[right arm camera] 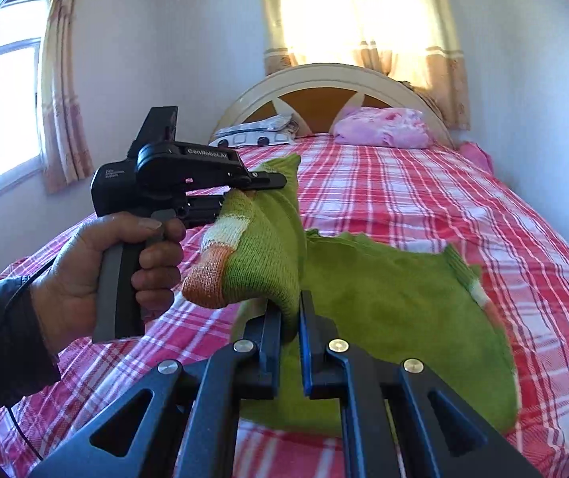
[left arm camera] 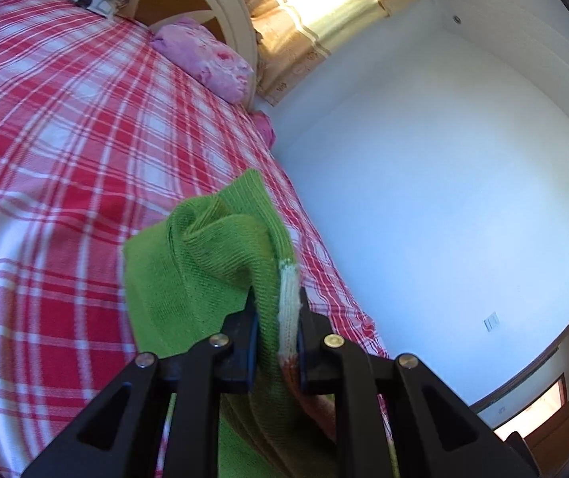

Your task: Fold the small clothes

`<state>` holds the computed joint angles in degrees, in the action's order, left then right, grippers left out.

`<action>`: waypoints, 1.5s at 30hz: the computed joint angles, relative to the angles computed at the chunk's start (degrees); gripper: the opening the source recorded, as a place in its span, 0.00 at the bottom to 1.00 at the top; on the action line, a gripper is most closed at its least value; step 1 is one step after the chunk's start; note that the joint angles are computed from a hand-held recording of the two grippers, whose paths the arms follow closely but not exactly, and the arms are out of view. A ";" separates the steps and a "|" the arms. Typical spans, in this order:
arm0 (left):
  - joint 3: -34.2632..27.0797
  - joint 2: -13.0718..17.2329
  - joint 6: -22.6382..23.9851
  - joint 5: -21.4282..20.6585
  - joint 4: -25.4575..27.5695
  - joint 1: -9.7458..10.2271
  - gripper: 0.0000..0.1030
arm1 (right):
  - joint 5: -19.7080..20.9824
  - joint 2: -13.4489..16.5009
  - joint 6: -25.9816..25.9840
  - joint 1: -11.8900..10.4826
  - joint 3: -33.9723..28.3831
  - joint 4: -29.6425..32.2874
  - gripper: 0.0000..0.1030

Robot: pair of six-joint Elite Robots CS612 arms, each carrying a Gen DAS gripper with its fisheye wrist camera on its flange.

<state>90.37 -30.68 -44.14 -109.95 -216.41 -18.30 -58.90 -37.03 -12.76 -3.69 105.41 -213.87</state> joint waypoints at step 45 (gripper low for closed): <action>1.00 -3.43 26.42 17.54 19.77 -11.10 0.66 | 8.52 1.73 10.12 -12.26 0.03 15.36 0.08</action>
<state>91.37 -34.12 -17.72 -92.41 -196.64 -29.39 -50.38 -35.30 -2.64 -15.95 105.44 -198.51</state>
